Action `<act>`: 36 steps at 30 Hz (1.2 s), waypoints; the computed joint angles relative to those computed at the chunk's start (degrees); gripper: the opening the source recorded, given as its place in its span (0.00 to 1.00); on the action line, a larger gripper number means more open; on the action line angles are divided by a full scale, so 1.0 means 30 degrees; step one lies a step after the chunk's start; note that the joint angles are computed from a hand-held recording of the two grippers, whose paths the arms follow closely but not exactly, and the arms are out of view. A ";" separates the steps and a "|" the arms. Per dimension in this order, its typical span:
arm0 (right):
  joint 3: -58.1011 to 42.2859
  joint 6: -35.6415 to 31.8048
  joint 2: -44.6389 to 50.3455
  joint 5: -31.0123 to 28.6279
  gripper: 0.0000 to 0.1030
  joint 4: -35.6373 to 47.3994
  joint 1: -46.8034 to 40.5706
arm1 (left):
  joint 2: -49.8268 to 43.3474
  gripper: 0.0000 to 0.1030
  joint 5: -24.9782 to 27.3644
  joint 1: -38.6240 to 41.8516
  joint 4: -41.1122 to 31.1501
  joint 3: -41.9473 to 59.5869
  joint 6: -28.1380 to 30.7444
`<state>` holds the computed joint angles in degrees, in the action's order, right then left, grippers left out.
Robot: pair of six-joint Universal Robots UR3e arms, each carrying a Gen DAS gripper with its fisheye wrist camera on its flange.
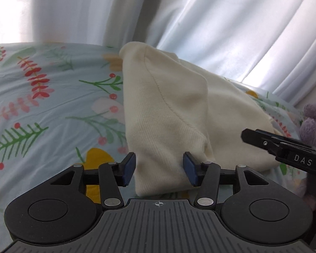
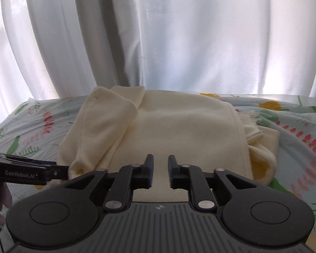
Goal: Fold small clothes
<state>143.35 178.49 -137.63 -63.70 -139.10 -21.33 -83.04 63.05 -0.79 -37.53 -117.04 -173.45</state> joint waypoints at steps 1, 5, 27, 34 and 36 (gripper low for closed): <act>-0.0348 -0.0198 0.0422 0.1607 0.65 0.0671 -0.0853 | 0.0580 0.54 -0.0252 0.0471 -0.0116 -0.0318 -0.0150; -0.1492 0.1650 0.5732 0.3502 0.66 -0.3543 -0.0121 | 0.1747 0.54 0.0012 0.1019 0.0311 -0.1065 -0.0815; -0.5414 0.4068 1.2719 0.1481 0.11 -0.8324 0.3430 | 0.2715 0.54 0.0039 0.1173 -0.0756 -0.2011 0.0806; -0.3487 0.1330 0.7041 0.0627 0.12 -0.4738 -0.0023 | 0.0089 0.57 -0.0346 -0.0481 0.0310 -0.0408 0.0550; -0.2863 0.0494 0.6510 -0.0387 0.12 -0.3539 -0.0660 | -0.1060 0.56 -0.0179 -0.1382 0.0711 0.0254 0.0144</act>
<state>134.76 179.97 -118.10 -64.86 -149.72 -23.31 -86.23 62.52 -4.93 -35.40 -116.28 -173.02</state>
